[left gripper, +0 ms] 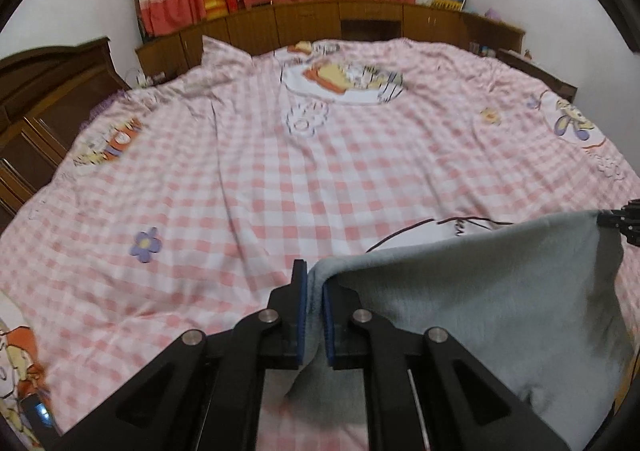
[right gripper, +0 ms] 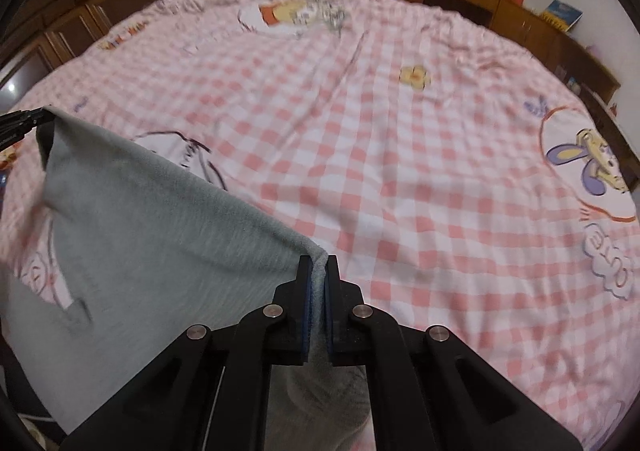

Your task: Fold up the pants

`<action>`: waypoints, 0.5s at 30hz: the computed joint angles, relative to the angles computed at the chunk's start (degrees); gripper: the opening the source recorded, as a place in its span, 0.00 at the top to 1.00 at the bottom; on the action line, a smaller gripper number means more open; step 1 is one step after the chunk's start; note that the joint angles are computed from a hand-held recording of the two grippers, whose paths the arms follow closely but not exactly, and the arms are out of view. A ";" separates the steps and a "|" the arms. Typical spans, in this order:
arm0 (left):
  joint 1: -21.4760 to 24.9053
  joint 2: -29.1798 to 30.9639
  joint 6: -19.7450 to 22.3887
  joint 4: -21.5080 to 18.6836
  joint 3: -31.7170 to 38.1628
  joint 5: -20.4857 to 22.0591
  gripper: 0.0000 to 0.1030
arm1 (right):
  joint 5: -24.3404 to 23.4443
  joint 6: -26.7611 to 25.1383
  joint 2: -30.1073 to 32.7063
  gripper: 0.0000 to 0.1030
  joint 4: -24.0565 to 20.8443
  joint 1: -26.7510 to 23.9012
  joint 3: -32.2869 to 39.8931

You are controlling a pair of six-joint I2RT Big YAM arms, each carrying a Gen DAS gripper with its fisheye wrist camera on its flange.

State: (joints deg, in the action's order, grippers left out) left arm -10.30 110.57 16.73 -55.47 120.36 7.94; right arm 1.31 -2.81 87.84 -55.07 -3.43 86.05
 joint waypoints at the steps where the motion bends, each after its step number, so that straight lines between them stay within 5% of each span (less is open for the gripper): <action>1: 0.27 -1.68 0.06 0.69 -1.96 0.29 0.93 | -0.05 -0.20 -1.68 0.95 0.60 0.20 -1.26; 15: 4.97 -28.69 2.94 8.93 -33.45 4.10 0.94 | 1.82 0.94 -19.84 0.95 -0.09 6.57 -15.10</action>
